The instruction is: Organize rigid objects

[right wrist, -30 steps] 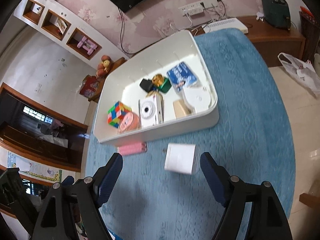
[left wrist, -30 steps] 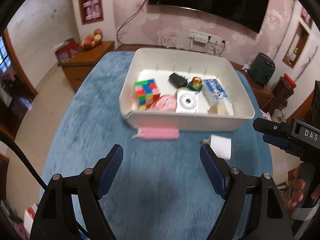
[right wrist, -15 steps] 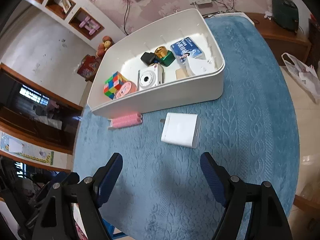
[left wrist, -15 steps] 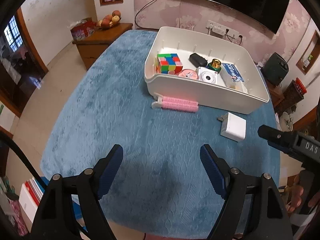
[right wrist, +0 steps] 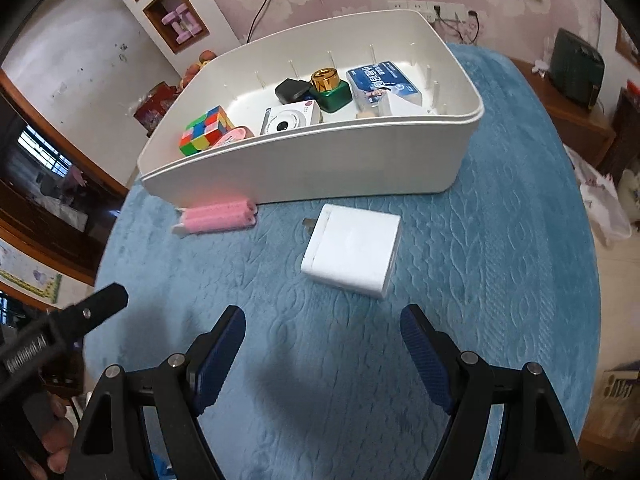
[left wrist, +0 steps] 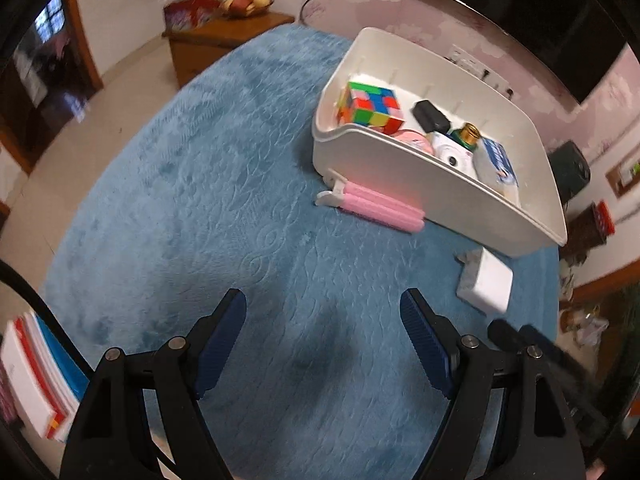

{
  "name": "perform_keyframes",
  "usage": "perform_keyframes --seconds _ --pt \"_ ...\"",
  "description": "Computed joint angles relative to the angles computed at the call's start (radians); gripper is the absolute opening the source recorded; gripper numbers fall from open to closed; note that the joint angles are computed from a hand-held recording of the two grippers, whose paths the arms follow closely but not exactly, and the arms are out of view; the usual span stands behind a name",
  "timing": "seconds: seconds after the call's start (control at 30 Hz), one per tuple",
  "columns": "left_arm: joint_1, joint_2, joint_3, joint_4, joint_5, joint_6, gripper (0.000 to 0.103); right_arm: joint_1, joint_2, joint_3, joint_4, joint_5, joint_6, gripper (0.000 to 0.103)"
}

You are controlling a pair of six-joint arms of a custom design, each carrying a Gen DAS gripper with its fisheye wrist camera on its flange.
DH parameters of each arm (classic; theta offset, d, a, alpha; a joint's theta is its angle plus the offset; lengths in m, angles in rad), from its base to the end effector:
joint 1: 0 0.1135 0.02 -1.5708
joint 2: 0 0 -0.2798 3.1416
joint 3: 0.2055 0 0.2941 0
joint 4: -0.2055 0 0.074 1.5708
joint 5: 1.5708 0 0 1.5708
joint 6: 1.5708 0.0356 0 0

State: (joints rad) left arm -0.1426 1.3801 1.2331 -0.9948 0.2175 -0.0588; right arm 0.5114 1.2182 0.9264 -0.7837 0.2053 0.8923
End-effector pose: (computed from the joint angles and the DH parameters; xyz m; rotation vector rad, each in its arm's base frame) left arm 0.3016 -0.0511 0.3065 0.1783 2.7103 -0.3544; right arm 0.2374 0.1249 0.2550 0.5641 2.5648 0.2220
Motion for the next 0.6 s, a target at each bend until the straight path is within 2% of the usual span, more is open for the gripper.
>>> perform_keyframes --seconds 0.27,0.43,0.6 --pt "0.023 0.151 0.009 0.095 0.140 -0.205 0.082 -0.018 0.073 -0.031 0.108 0.087 -0.037 0.080" --pt "0.017 0.191 -0.008 0.164 0.185 -0.313 0.082 -0.046 0.094 -0.054 0.161 0.116 -0.069 0.081" --pt "-0.007 0.227 0.007 0.181 0.194 -0.371 0.082 -0.071 0.131 -0.057 0.206 0.118 -0.112 0.080"
